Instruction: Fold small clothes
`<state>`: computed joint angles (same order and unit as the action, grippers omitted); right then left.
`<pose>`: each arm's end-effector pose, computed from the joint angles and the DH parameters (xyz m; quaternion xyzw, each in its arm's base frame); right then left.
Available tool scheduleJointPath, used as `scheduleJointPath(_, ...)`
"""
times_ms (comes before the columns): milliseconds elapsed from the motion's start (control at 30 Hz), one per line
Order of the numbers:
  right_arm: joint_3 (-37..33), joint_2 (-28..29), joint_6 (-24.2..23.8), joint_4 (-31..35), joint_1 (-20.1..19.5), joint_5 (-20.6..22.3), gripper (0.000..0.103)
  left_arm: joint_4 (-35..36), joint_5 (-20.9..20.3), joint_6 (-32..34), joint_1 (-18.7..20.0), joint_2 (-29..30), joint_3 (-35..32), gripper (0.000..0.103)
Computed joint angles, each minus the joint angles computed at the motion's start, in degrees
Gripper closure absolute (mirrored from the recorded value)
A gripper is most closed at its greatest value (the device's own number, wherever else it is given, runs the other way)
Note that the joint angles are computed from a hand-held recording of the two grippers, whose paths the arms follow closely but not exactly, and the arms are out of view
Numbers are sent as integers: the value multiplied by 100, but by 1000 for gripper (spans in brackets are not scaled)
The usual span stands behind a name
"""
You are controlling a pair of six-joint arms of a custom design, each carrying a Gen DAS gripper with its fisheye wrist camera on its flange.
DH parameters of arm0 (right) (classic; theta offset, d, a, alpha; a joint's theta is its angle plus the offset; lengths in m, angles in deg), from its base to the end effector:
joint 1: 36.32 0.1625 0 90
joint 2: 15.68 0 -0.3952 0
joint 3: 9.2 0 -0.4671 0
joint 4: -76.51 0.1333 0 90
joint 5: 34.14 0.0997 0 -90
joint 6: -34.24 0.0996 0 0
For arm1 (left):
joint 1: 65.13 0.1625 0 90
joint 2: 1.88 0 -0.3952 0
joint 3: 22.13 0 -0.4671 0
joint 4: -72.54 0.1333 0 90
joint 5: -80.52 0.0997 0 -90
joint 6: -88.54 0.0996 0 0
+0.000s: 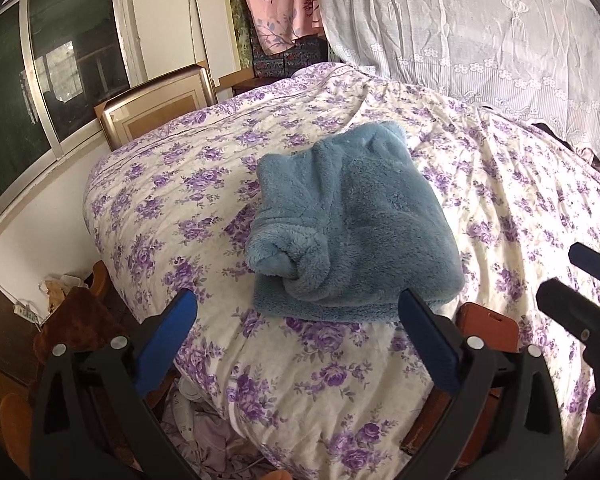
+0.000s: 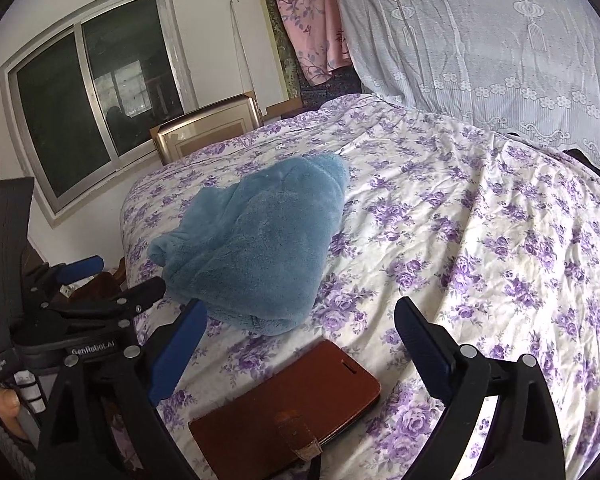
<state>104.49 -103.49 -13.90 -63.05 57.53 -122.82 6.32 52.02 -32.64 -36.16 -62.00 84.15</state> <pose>0.1733 -0.5563 0.3024 0.4311 -0.8786 0.1943 0.0669 -0.3392 -0.4402 0.0583 -0.0993 0.7563 -0.4284 0.4844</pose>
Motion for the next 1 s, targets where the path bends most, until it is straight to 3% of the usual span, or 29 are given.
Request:
scheduleJointPath(100,-10,23,39,76,42,8,5,98,-118,-28,3,71,-93,5)
scheduleJointPath(267,44,-35,-316,300,-60,143,5,-282,-373,194,74,-107,107,5)
scheduleJointPath(400,-31,118,-151,240,-164,177,5,-796,-575,411,243,-318,355,5)
scheduleJointPath(467,-71,303,-78,-21,-102,72,6,-988,-493,561,326,-427,430,5)
scheduleJointPath(567,-153,634,2,-361,12,-153,6,-579,-397,269,489,-371,250,5)
scheduleJointPath(767,-447,1269,165,-437,148,-864,6,-1199,-483,704,855,-527,394,4)
scheduleJointPath(867,-389,1208,151,-425,73,-769,6,-1798,-511,913,874,-702,687,4)
scheduleJointPath(1000,-252,899,-57,-321,-26,-449,6,-1333,-491,373,615,-699,671,4)
